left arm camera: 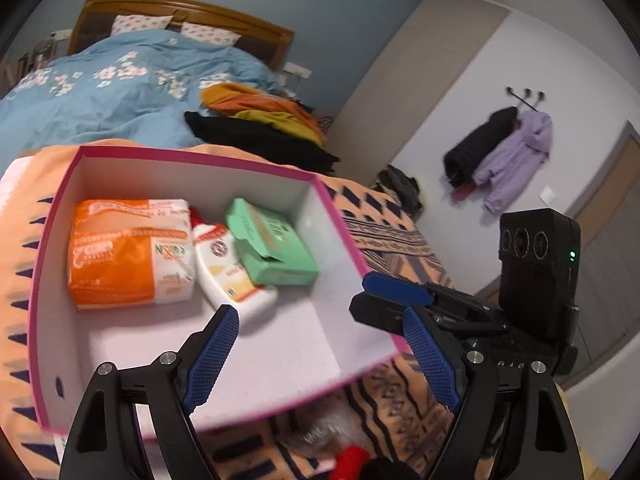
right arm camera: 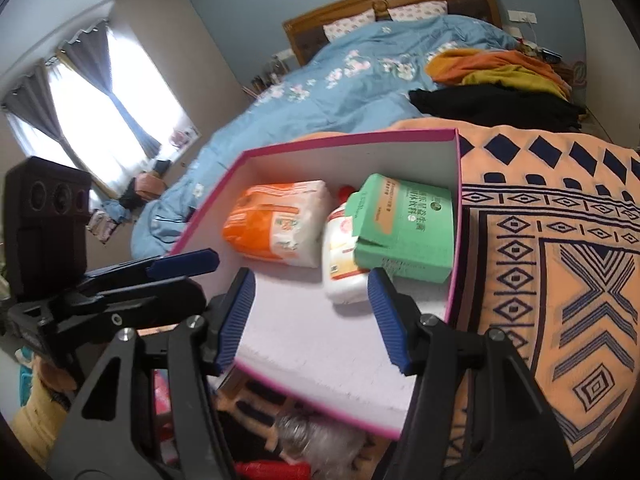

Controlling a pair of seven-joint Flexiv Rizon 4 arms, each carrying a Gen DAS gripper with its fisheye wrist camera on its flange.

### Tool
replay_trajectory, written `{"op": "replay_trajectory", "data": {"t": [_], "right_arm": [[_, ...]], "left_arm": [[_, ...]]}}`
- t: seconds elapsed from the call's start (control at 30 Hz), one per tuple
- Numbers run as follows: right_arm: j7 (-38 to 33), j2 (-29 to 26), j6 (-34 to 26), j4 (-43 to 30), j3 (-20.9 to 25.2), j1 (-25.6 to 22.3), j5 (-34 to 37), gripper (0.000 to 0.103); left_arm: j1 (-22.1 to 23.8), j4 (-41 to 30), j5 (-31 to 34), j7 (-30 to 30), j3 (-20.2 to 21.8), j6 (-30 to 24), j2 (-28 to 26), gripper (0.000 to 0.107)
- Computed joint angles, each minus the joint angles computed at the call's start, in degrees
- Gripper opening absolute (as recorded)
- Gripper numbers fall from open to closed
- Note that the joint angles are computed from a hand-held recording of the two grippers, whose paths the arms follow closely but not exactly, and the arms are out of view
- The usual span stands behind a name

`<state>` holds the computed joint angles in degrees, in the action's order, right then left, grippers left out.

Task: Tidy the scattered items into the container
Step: 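Withdraw the left tool from the box toward the pile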

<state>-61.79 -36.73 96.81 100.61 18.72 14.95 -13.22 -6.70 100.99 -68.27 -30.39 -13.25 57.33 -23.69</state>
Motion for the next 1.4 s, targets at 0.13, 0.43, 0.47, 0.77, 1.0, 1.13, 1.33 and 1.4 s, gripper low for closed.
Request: {"op": "replay_trajectory", "data": {"t": [0.13, 0.43, 0.47, 0.77, 1.0, 1.13, 1.33, 1.4], "right_arm": [[-1.7, 1.99, 5.58, 5.5, 2.09, -1.68, -0.72, 0.061], [-1.69, 5.41, 11.71, 16.77, -1.69, 1.73, -3.39, 0.061], [-1.29, 5.25, 12.15, 17.5, -1.29, 1.28, -3.82, 0.061], [3.55, 2.11, 13.69, 19.84, 0.21, -1.51, -6.72, 0.061], [6.82, -0.51, 14.05, 19.37, 2.26, -4.75, -10.55, 0.061], [7.82, -0.75, 14.97, 19.59, 1.84, -4.92, -11.63, 0.061], [8.87, -0.66, 14.86, 19.67, 1.0, -4.31, -12.57, 0.061], [8.91, -0.54, 14.8, 19.68, 0.69, -4.02, -12.73, 0.061]], "left_arm": [[-0.74, 4.34, -1.12, 4.13, 0.41, 0.07, 3.01, 0.086], [-1.81, 10.42, 0.76, 4.72, 2.87, -3.83, 5.05, 0.086], [-1.9, 10.78, 0.64, 4.59, 2.96, -3.65, 5.08, 0.086], [-1.62, 9.99, 9.41, -2.55, 3.99, -4.4, 3.17, 0.086], [-1.9, 8.19, 21.03, -8.21, 4.13, -4.61, 1.38, 0.086], [-1.69, 7.35, 26.1, -11.78, 4.2, -4.48, 0.61, 0.086], [-2.03, 5.7, 33.04, -17.39, 4.94, -3.59, -0.33, 0.086], [-1.81, 5.55, 34.48, -17.7, 4.63, -3.47, -0.36, 0.086]]}}
